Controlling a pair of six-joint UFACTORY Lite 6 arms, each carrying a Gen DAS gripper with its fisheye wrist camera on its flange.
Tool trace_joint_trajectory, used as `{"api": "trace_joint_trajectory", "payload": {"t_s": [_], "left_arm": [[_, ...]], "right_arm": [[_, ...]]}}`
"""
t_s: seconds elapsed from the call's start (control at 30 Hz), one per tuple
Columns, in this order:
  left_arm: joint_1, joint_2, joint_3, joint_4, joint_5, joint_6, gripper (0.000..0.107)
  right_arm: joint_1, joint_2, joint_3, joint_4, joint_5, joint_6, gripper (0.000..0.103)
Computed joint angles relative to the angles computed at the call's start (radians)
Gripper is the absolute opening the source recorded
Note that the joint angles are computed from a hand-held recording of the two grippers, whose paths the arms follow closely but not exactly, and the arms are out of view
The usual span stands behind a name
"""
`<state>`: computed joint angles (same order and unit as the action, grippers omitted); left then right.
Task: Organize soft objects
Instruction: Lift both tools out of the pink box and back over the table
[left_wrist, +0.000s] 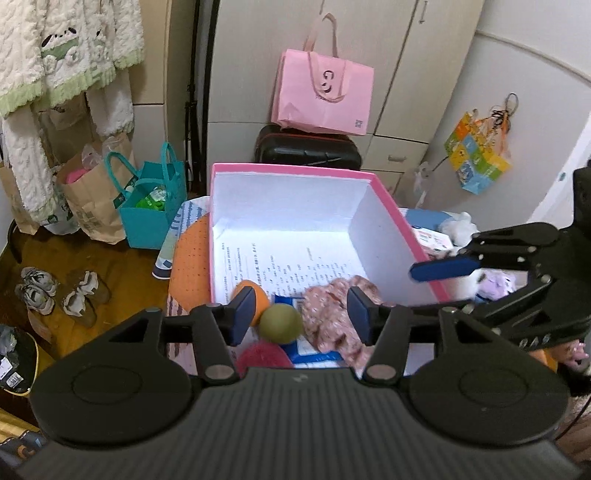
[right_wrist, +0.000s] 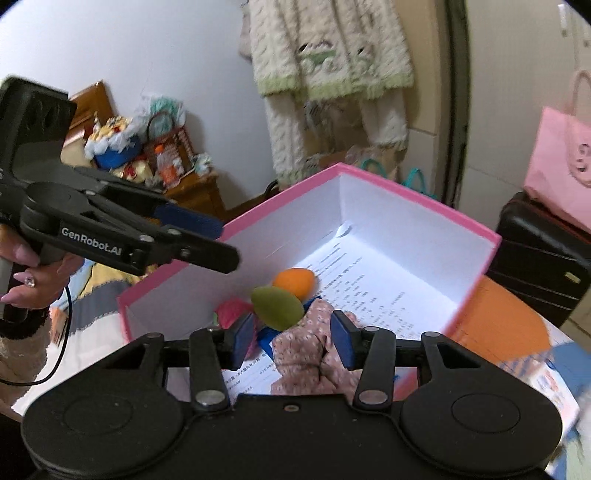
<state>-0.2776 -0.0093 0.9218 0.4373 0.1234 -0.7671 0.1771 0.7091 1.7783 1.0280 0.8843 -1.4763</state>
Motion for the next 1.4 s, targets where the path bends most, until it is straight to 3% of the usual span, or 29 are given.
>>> {"api": "trace_joint_trajectory", "payload": {"t_s": [0.2, 0.37, 0.57, 0.67, 1.03, 1.4], "left_arm": [[-0.064, -0.116, -0.043, -0.118, 0.062, 0.119, 0.057], [-0.174, -0.203, -0.064, 0.03, 0.142, -0.026, 0.063], [-0.297, -0.252, -0.056, -0.015, 0.214, 0.011, 0.066], [-0.374, -0.244, -0.038, 0.064, 0.251, -0.082, 0.069], [-0.582, -0.071, 0.111, 0.165, 0.315, -0.205, 0.071], [-0.647, 0.229, 0.409, -0.003, 0.304, -0.01, 0.077]], "right_arm": [[-0.093, -0.217, -0.254, 0.09, -0.02, -0.143, 0.057], [-0.189, -0.409, -0.466, 0.116, -0.023, -0.242, 0.065], [-0.336, -0.566, -0.64, 0.099, 0.009, -0.308, 0.069], [-0.406, -0.637, -0.717, 0.095, 0.013, -0.354, 0.071], [-0.678, -0.725, -0.838, 0.088, 0.097, -0.494, 0.077], [-0.825, -0.643, -0.81, 0.098, 0.16, -0.592, 0.086]]}}
